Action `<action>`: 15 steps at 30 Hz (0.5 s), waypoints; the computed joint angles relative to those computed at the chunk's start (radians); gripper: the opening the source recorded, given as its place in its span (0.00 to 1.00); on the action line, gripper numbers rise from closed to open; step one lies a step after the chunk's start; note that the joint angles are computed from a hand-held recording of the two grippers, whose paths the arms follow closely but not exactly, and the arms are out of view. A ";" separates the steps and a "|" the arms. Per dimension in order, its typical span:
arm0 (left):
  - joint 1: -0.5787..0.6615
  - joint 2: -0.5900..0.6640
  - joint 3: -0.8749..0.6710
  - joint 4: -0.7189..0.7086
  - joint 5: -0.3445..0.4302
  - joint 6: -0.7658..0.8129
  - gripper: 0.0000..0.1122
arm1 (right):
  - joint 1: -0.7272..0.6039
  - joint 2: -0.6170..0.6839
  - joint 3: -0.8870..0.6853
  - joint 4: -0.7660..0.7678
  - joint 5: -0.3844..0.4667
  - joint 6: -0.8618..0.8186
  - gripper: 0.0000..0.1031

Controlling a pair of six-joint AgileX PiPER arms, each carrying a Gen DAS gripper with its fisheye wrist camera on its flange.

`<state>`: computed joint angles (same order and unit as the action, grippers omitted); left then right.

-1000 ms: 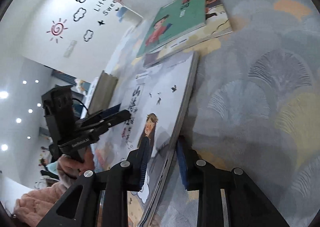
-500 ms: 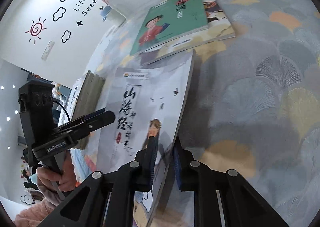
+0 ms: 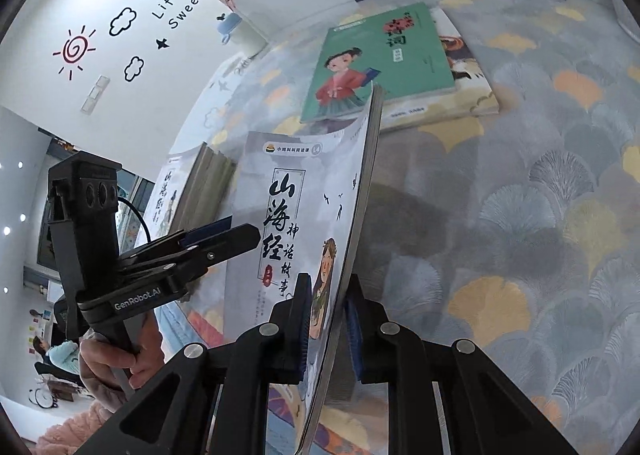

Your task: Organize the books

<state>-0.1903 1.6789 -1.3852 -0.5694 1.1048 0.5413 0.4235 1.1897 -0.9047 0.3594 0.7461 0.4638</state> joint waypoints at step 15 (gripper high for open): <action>0.099 0.105 0.062 -0.097 -0.017 0.127 0.24 | 0.002 0.094 0.065 0.006 -0.100 -0.020 0.17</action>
<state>-0.0910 1.7842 -1.3231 -0.6659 1.0877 0.6683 0.4258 1.2834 -0.8393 0.3650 0.6459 0.4441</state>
